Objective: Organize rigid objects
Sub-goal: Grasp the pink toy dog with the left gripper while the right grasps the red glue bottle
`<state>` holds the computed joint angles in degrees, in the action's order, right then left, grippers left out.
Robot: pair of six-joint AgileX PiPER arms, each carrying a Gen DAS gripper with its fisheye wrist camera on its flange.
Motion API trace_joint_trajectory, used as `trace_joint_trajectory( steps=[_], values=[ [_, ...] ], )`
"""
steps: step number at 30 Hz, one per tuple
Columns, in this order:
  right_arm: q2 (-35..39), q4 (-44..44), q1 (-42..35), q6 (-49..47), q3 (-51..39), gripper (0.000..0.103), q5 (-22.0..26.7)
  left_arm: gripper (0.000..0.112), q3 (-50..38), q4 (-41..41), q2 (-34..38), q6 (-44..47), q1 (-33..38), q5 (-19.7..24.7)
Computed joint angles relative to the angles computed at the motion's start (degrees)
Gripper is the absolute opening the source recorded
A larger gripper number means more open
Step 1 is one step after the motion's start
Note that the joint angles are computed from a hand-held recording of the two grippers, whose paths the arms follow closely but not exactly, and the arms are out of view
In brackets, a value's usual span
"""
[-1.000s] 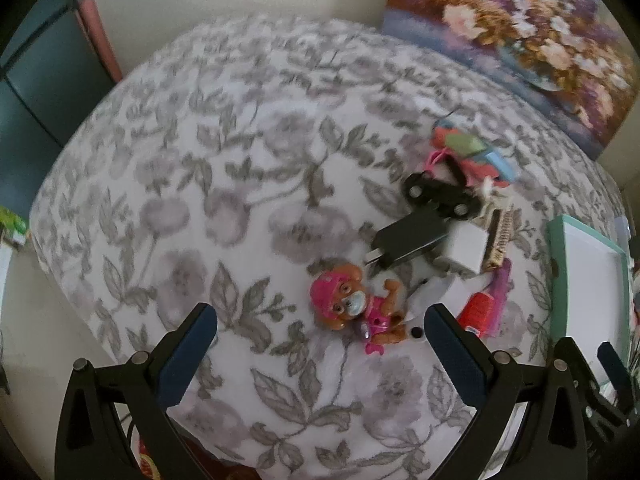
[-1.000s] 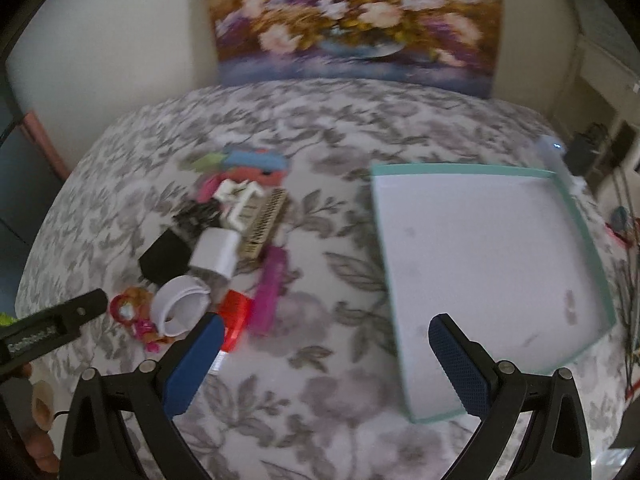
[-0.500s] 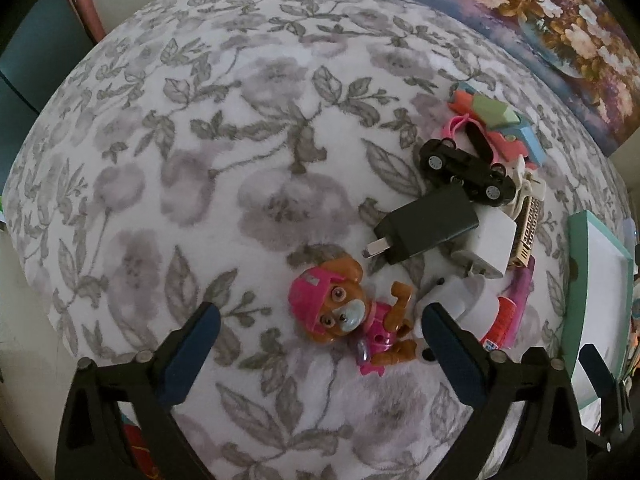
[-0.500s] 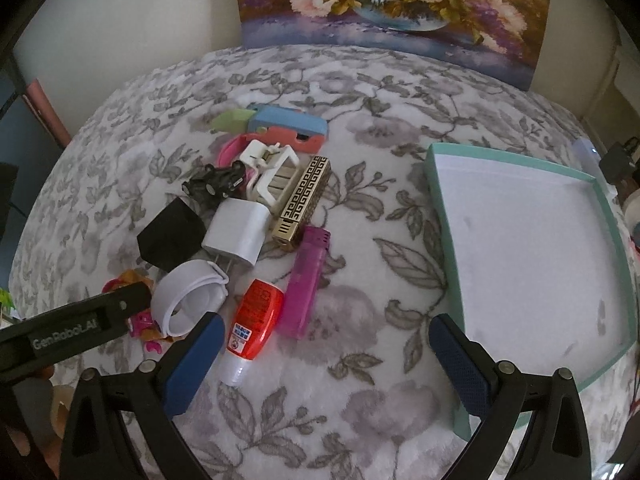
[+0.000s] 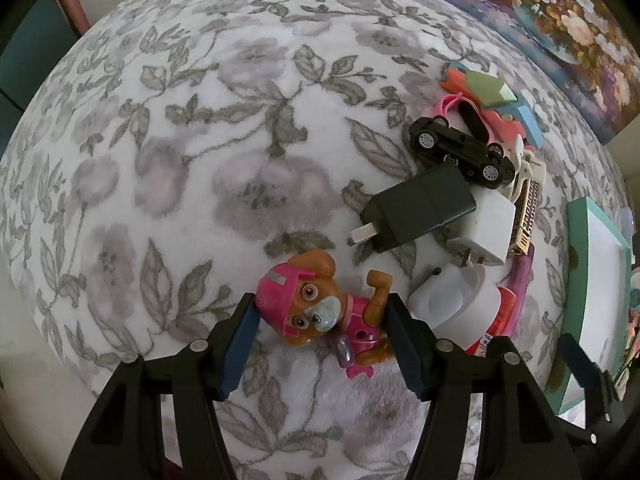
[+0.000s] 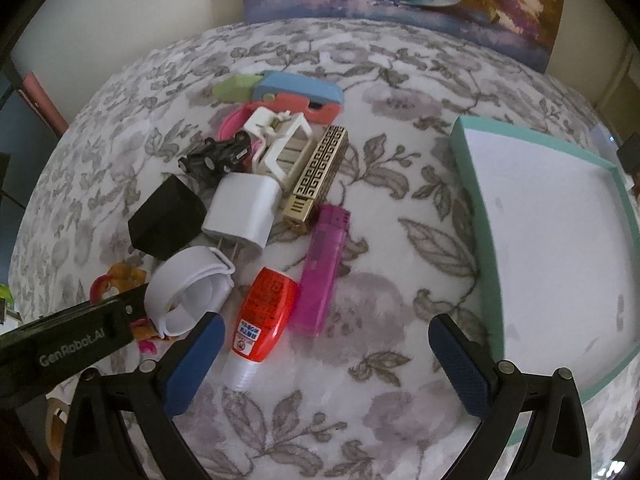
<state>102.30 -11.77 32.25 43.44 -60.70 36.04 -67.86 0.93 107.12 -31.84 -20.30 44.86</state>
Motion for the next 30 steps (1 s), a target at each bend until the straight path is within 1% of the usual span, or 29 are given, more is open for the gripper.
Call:
trace_joint_trajectory(
  steps=[3, 5, 9, 11, 13, 14, 15, 17, 19, 26, 30],
  values=[
    [0.18, 1.43, -0.11, -0.41, -0.03, 0.099, -0.21, 0.065, 0.82, 0.5, -0.55, -0.83, -0.4, 0.05],
    [0.55, 2.09, -0.04, -0.46, -0.3, 0.089, -0.08, 0.065, 1.26, 1.55, -0.55, -1.6, -0.61, 0.08],
    [1.14, 6.04, -0.16, -3.43, -0.77, 0.079, -0.74, 0.065, 1.27, 1.72, -0.58, -1.59, -0.27, 0.48],
    [1.27, 8.25, -0.14, -5.43, -0.9, 0.071, -1.15, 0.065, 0.88, 1.77, -0.11, -2.02, -0.35, 0.5],
    [1.5, 10.64, 0.0, -7.47, -1.02, 0.067, -1.59, 0.065, 1.09, 1.38, -0.12, -1.55, 0.23, 0.24],
    [1.77, 11.4, -0.02, -8.17, -1.23, 0.062, -1.71, 0.065, 1.7, 1.1, -0.6, -0.89, 0.83, 0.08],
    [1.95, 12.12, 0.03, -8.83, -1.32, 0.06, -1.8, 0.065, 2.06, 0.88, -0.96, -0.46, 1.2, 0.05],
    [2.55, 12.17, 0.32, -8.86, -1.76, 0.05, -1.71, 0.065, 2.12, 0.73, -0.9, -0.56, 1.1, -0.14],
    [2.73, 12.42, 0.38, -8.81, -1.81, 0.045, -1.98, 0.065, 2.74, 0.45, -1.27, 0.12, 1.54, -0.46],
    [4.87, 11.4, 0.7, -7.84, -4.08, 0.044, -1.25, 0.065, 2.6, 0.75, -1.31, 0.21, 1.36, -0.15],
    [7.11, 9.42, 1.02, -6.08, -6.47, 0.044, -1.04, 0.065, 2.21, 0.97, -1.05, -0.29, 1.01, -0.06]
  ],
)
